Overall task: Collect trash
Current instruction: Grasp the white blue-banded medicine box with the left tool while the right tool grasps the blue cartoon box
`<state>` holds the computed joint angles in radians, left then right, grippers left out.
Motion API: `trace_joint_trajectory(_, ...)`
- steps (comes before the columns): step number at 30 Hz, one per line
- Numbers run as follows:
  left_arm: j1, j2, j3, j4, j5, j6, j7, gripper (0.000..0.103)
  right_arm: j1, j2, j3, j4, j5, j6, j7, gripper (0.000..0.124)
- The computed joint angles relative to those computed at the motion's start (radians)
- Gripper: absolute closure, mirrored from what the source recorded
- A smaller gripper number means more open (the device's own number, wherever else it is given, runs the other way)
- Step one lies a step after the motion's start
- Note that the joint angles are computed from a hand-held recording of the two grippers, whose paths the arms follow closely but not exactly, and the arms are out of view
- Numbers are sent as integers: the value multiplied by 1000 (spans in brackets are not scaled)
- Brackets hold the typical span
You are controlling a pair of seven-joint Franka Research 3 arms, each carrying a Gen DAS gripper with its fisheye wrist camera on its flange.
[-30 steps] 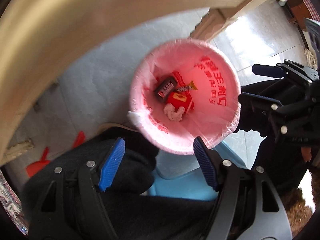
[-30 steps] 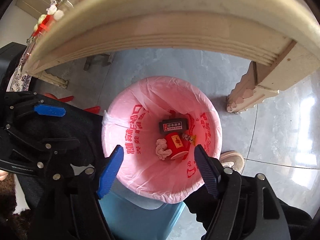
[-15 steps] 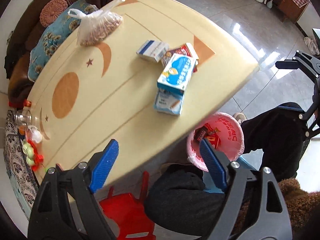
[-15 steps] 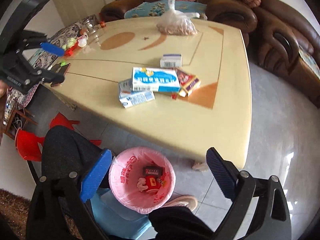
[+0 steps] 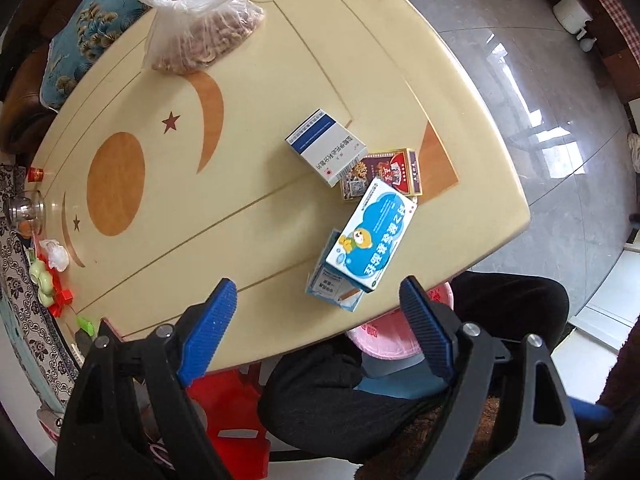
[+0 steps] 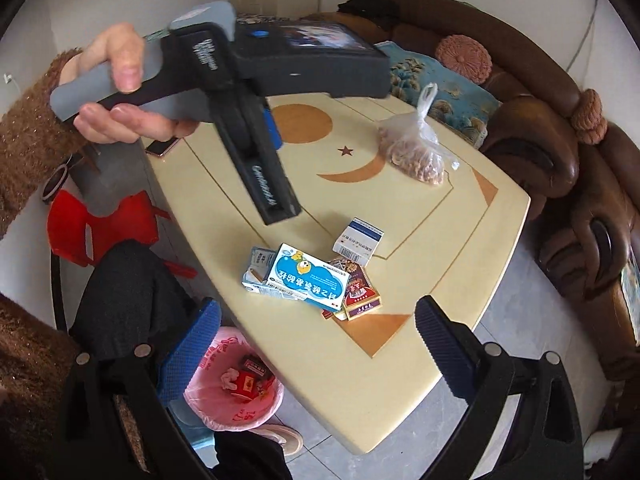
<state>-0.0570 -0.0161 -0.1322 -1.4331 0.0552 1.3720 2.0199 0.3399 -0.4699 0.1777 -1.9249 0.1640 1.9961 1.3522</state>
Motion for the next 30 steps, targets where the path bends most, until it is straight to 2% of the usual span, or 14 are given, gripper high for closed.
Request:
trace_joint_trajectory(9,-35,213,-31,214,36,-96,-141,22,43,93,-62,2,122,-14,-226,29)
trace_joint_trajectory(12,-47,240,-35,204,64,-69,-188,22,45,115,-69,-3,151,-26,-291,29)
trace_joint_trajectory(22,-61,384,-45,306,42,-134,-274,22,37,183,-69,9,189,-53,-407,29)
trace_joint_trajectory(30,-65,451,-48,359,26,-167,-328,22,40,231,-78,55,233,-79,-518,29)
